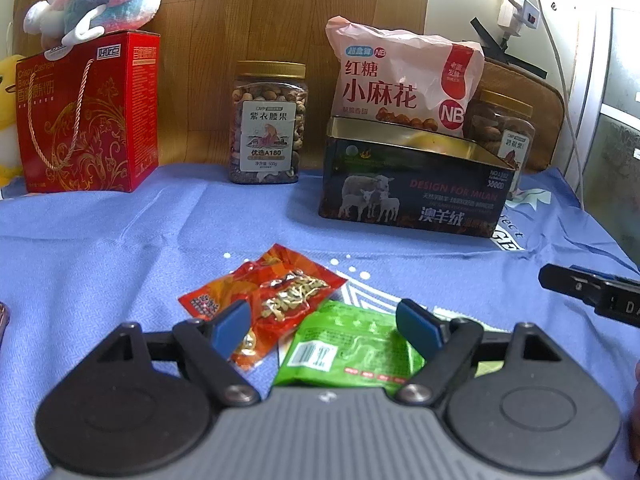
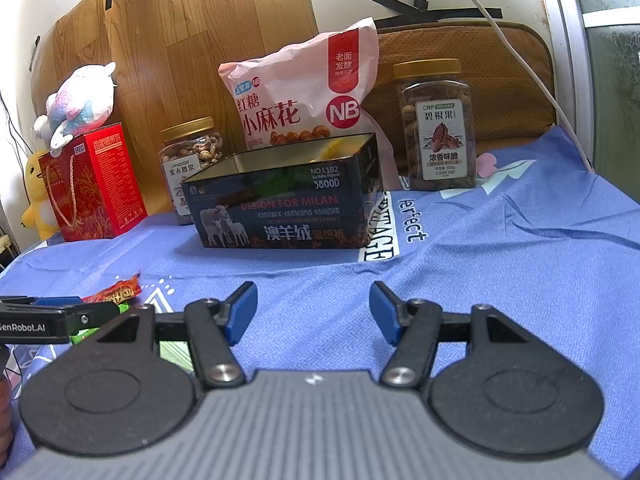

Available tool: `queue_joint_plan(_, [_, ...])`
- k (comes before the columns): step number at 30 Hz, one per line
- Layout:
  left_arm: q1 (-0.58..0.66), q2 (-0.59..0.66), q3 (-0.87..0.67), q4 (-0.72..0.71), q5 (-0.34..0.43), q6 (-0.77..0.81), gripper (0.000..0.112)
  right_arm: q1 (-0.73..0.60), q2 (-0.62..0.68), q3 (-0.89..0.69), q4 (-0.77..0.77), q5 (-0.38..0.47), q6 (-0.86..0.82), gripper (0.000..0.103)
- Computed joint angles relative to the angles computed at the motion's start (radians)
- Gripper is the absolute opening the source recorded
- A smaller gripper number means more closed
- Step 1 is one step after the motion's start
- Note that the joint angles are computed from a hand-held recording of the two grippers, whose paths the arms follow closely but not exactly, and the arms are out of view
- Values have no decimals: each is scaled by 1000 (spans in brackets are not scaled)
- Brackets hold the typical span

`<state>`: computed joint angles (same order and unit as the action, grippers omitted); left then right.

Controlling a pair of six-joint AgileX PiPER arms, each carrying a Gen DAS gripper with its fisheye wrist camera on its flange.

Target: Organize snacks

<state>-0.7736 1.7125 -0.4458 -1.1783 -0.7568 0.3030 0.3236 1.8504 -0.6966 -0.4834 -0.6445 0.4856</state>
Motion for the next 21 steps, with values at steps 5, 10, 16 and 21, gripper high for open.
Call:
queue_joint_plan(5, [3,-4,4,11,2,-10,82,1,1,1,4,-2,-4,64])
queue_joint_plan(10, [16,-11,21,64,3,-58,82,-30,-34,41,-55,-44,35,64])
queue_joint_plan(16, [61,-66,98,257,14,-240,82,-201,-179,155,-483,-160,249,64])
queue_joint_plan(21, [18,-181,199,373,53,-348,82,-316,-257,220,-760,-219,358,68])
